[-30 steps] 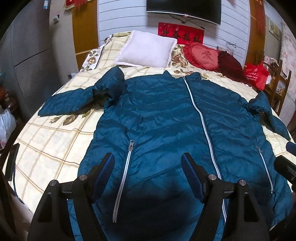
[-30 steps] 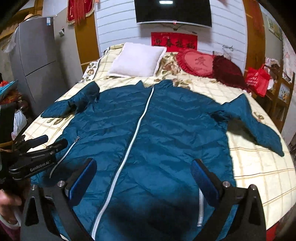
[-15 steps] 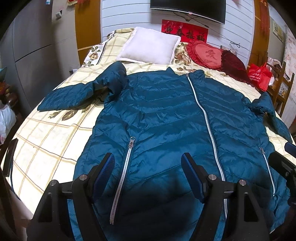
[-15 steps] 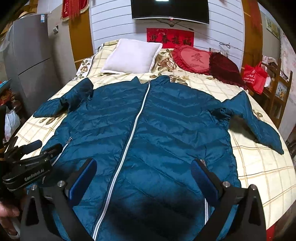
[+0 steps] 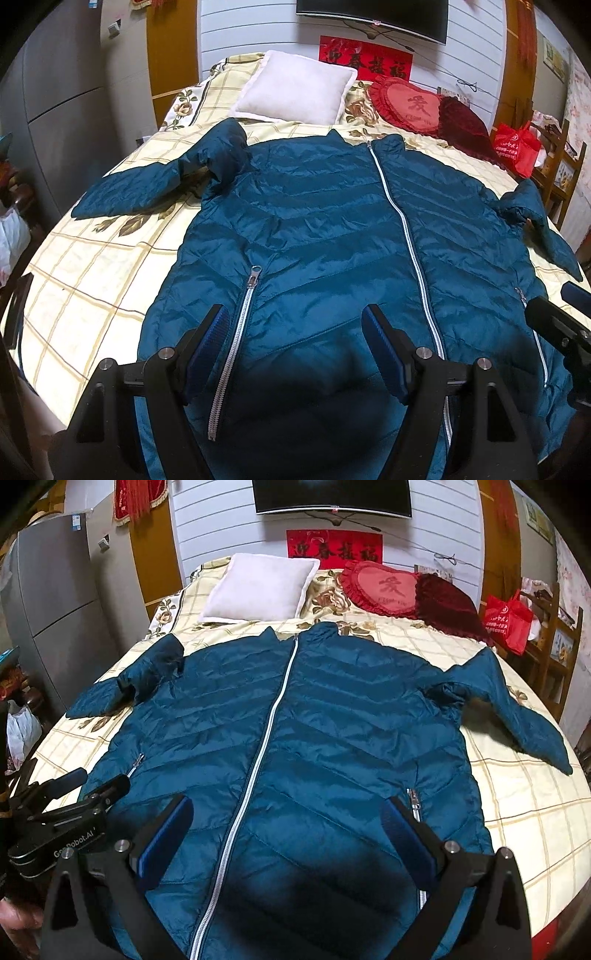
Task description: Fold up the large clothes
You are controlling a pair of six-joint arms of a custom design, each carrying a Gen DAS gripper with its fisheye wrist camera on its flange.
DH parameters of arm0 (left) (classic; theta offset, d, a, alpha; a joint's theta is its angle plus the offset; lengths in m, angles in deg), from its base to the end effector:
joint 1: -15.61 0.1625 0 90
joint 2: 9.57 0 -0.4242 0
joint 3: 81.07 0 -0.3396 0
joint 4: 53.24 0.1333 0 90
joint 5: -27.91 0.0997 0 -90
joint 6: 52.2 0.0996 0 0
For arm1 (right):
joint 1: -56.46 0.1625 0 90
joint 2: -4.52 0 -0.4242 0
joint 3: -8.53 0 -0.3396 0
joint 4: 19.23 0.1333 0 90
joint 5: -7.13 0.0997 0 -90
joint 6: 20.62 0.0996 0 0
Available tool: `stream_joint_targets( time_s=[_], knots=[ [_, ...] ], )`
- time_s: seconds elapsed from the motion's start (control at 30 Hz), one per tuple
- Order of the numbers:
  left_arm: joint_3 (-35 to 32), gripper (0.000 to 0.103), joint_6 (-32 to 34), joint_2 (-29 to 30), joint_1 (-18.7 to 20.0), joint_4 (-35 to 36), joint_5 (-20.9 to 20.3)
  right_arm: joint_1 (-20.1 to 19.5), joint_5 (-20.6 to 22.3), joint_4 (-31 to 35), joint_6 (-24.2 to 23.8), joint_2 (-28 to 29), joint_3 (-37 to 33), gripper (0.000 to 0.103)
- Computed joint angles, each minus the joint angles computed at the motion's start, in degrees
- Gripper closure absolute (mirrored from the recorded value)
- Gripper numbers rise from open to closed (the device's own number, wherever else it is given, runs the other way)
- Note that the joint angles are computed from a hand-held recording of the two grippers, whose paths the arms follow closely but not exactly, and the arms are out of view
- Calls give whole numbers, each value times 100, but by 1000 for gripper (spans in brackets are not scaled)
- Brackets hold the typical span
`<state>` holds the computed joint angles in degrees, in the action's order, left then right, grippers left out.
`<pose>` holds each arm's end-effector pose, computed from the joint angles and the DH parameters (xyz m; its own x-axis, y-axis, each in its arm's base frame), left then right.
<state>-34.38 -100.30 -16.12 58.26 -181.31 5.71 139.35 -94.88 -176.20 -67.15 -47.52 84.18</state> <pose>-0.4204 -0.6939 -0.0492 -0.7016 -0.3032 -0.6448 0.3186 0.6759 -0.6646 0.0236 -0.7199 0.3586 -0.7209 -0.3428 0.6024 -0.6296 0.6871 -0.3626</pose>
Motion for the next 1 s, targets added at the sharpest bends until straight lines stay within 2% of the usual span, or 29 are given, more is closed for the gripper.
stream_joint_targets(
  time_s=[0.2,1.0],
  knots=[
    [-28,41,25,29,-23,14,57,31,-66,-206,-23,8,84,0],
    [153,41,-138,-45,16,35,8,108,-219,-194,-10,98,95,0]
  ],
)
